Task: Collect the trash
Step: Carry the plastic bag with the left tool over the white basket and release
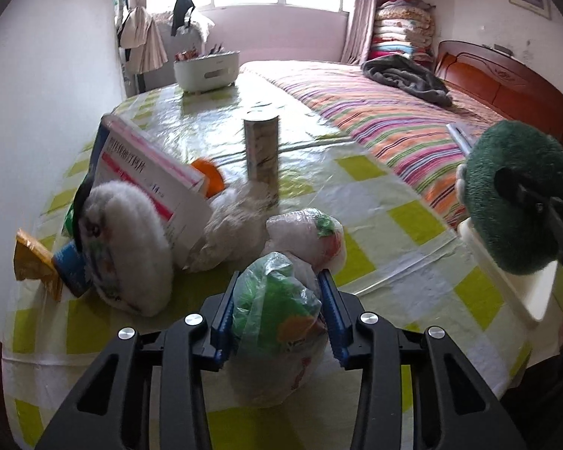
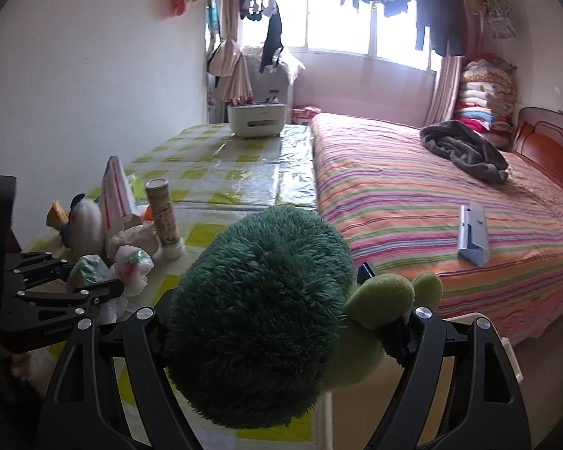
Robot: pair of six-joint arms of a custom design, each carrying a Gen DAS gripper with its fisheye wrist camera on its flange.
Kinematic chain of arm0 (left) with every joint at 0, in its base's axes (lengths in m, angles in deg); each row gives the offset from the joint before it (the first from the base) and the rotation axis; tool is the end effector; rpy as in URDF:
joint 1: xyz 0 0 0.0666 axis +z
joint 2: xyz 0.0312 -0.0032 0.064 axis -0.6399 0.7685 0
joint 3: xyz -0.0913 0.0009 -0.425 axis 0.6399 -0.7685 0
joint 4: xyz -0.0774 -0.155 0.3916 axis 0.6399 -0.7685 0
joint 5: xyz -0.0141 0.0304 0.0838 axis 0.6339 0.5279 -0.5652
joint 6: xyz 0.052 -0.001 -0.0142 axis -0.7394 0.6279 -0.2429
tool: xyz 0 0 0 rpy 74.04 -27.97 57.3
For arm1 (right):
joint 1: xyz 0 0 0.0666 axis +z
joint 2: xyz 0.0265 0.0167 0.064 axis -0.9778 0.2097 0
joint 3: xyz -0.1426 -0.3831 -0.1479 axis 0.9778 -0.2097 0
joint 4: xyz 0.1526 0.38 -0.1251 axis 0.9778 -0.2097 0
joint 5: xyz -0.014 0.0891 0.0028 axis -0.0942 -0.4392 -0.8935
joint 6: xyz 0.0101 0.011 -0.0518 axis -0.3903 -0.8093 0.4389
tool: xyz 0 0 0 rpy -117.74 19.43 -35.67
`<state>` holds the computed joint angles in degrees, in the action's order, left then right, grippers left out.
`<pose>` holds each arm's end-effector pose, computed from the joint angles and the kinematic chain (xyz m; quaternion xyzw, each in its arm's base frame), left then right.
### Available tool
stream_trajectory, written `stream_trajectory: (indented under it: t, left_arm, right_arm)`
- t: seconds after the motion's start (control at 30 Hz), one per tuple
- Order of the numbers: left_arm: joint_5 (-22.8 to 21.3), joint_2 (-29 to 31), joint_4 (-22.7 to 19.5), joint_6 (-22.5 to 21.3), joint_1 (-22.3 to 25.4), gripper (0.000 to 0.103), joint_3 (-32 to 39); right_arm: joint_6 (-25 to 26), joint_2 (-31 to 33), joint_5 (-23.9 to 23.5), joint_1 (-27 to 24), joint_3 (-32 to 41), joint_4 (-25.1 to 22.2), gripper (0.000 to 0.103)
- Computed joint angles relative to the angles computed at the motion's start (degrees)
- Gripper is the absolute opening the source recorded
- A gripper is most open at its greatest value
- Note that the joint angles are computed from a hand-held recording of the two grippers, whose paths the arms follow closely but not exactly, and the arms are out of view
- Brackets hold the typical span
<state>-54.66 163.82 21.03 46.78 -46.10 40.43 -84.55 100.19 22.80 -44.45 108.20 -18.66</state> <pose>0.4543 -0.0620 0.3964 0.2486 0.8856 -0.1102 0.3766 0.3843 0.2288 0.4246 0.0503 0.8636 -0.0404 0.5001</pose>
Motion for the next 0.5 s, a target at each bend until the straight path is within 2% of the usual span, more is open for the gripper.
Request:
stream_trajectory:
  t: [0.5]
  left_arm:
    - [0.63, -2.1, 1.22, 0.53, -8.75, 0.039, 2.38]
  right_arm:
    - [-2.28, -4.93, 3.92, -2.32, -3.45, 0.37, 0.079]
